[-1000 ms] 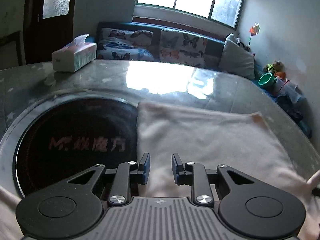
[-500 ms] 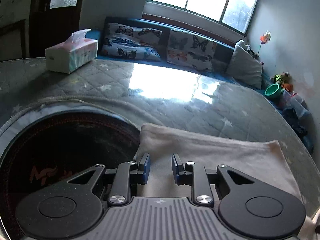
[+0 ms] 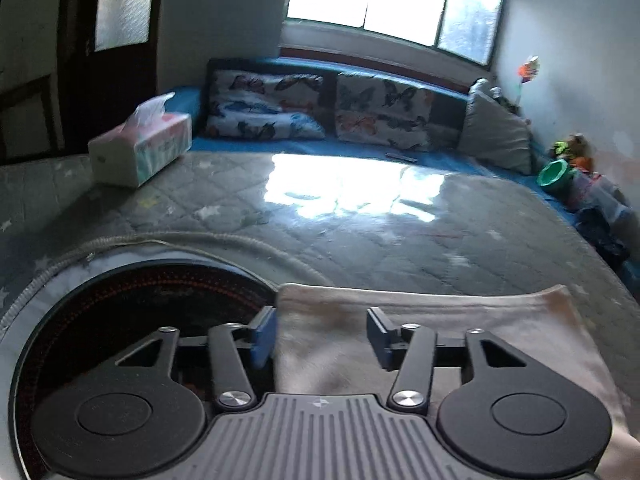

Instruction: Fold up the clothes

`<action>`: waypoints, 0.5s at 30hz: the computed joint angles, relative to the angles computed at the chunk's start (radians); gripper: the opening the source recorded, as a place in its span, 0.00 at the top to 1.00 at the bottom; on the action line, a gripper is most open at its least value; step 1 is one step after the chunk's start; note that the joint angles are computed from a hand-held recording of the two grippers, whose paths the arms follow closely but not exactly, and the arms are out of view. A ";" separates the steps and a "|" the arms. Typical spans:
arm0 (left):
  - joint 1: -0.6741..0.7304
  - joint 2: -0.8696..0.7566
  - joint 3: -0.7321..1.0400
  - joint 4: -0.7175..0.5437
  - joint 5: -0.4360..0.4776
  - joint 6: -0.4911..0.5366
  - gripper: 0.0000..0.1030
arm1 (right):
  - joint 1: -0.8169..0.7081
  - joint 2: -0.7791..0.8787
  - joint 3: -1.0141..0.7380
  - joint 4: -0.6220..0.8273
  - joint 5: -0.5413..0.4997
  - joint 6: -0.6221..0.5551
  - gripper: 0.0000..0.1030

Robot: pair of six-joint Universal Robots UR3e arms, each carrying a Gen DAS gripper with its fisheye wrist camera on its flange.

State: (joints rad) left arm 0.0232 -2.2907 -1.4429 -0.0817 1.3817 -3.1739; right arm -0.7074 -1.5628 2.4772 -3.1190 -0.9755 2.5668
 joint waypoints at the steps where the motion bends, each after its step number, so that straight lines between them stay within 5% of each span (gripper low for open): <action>1: 0.002 0.029 -0.046 0.023 -0.014 0.007 0.38 | -0.003 -0.004 0.002 0.002 0.004 0.002 0.00; 5: -0.004 0.147 -0.237 0.116 -0.034 0.035 0.16 | -0.020 -0.030 0.019 0.006 0.011 0.008 0.00; 15: -0.047 0.402 -0.700 0.349 -0.090 0.121 0.10 | -0.033 -0.052 0.062 -0.051 -0.040 -0.002 0.00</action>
